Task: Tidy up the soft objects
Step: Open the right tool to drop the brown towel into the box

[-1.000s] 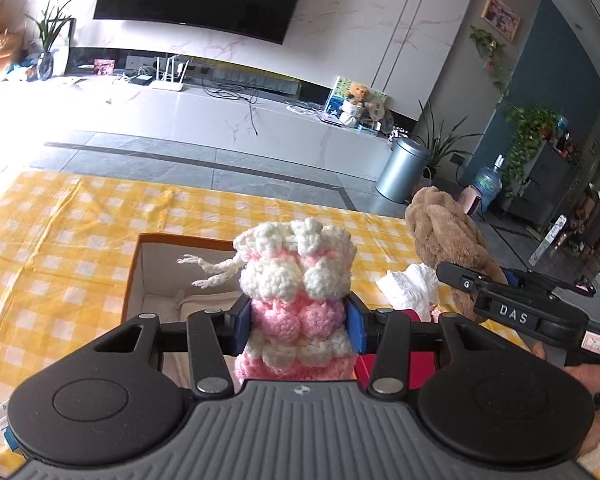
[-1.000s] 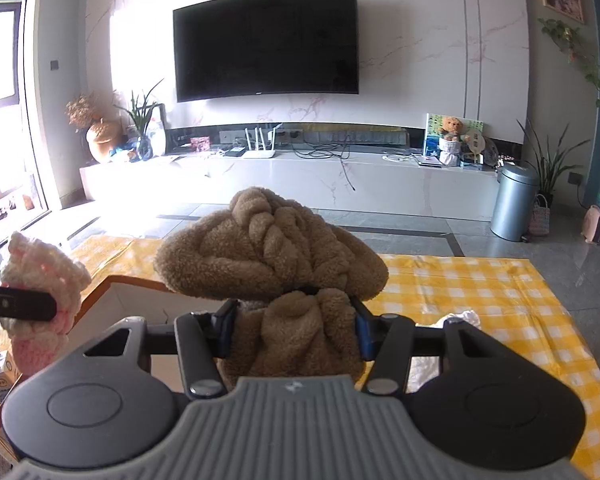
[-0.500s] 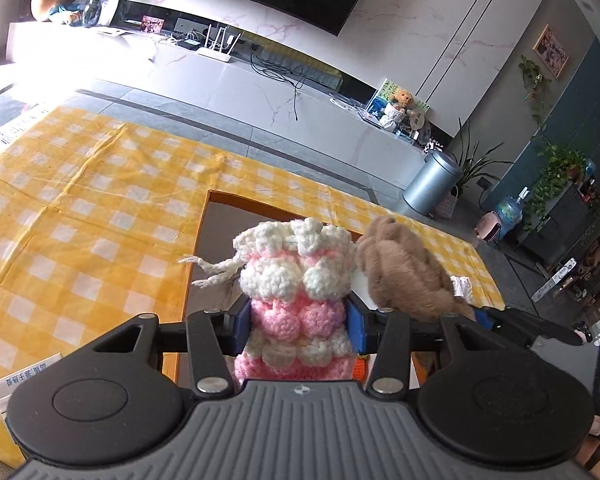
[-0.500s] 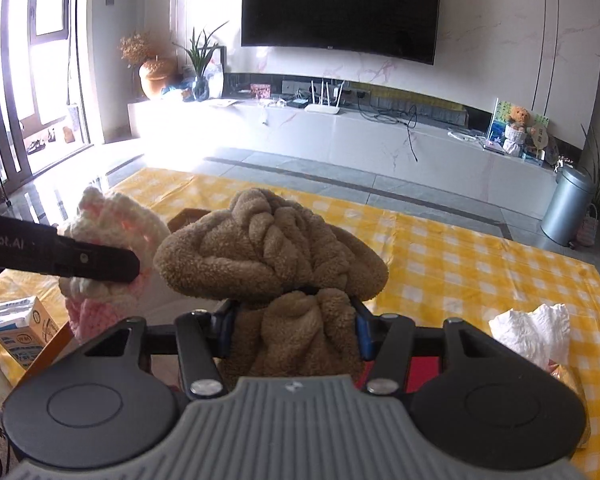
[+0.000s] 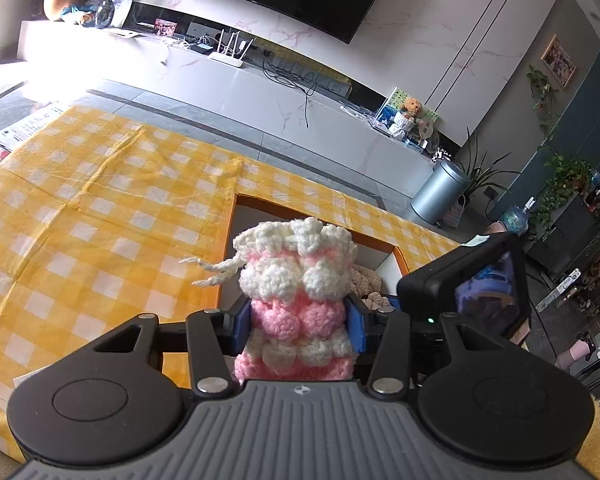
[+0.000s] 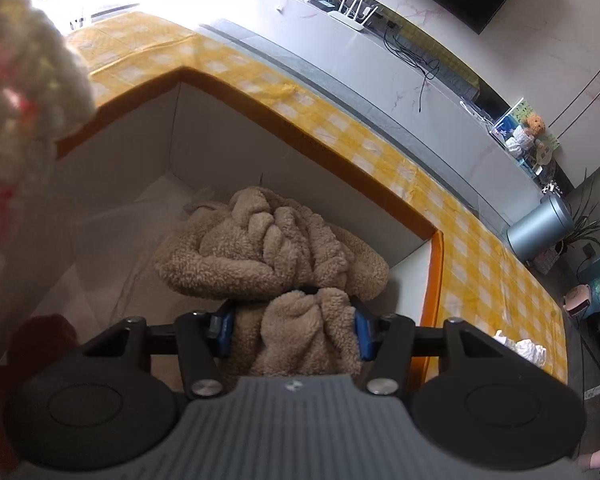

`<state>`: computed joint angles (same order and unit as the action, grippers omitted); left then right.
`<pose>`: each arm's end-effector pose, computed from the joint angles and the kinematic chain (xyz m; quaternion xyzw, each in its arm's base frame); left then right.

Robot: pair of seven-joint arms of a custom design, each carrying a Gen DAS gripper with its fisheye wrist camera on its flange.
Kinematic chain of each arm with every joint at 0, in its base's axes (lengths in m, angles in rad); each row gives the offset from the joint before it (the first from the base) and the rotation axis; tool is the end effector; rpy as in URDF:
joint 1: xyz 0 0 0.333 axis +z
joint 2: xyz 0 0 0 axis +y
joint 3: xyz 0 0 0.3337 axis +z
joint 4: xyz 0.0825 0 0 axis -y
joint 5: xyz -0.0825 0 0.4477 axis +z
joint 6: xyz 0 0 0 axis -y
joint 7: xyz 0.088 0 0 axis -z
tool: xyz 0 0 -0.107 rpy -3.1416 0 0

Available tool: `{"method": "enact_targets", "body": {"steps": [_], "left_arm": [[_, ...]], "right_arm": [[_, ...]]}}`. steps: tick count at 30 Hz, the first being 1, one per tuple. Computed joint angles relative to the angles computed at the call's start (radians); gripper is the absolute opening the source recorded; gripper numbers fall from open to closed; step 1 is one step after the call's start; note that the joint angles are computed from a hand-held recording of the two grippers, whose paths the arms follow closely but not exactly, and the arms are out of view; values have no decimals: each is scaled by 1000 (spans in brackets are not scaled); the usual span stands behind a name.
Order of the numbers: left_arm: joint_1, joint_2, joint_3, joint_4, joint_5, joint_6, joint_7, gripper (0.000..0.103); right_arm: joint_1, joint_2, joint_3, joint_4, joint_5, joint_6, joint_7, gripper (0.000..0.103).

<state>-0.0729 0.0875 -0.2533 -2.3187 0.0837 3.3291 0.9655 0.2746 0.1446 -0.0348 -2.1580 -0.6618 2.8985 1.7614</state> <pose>0.5764 -0.2025 0.3888 -0.6930 0.5661 -0.4233 0.1420 0.6152 0.1886 0.3649 -0.8471 0.4207 -0.2923 0.1417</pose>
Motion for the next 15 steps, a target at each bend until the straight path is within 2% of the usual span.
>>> {"method": "enact_targets", "body": {"steps": [2,3,4,6,7,10,12,13,15], "left_arm": [[0,-3,2,-1,-1,2,-4,54],[-26,-3,26,-1,-22,2,13,54],[-66,-3,60,1,-54,-1,40,54],[-173,-2,152,4,-139,-9,116,54],[-198,0,172,6,-164,-14,140,54],[-161,7,134,13,-173,-26,150,54],[-151,8,125,13,-173,-28,153,54],[-173,7,145,12,-181,-27,161,54],[-250,7,216,13,-215,-30,188,54]], "right_arm": [[11,26,-11,29,-43,-30,24,54],[9,40,-6,44,-30,-53,5,54],[6,57,3,62,0,-90,-27,54],[38,77,-26,81,-88,-108,28,55],[47,81,-30,85,-110,-124,46,55],[50,98,-28,99,-125,-145,64,57],[42,103,-26,102,-113,-124,65,60],[31,94,-20,88,-86,-90,55,62],[-10,71,6,46,17,-4,-20,76]]}}
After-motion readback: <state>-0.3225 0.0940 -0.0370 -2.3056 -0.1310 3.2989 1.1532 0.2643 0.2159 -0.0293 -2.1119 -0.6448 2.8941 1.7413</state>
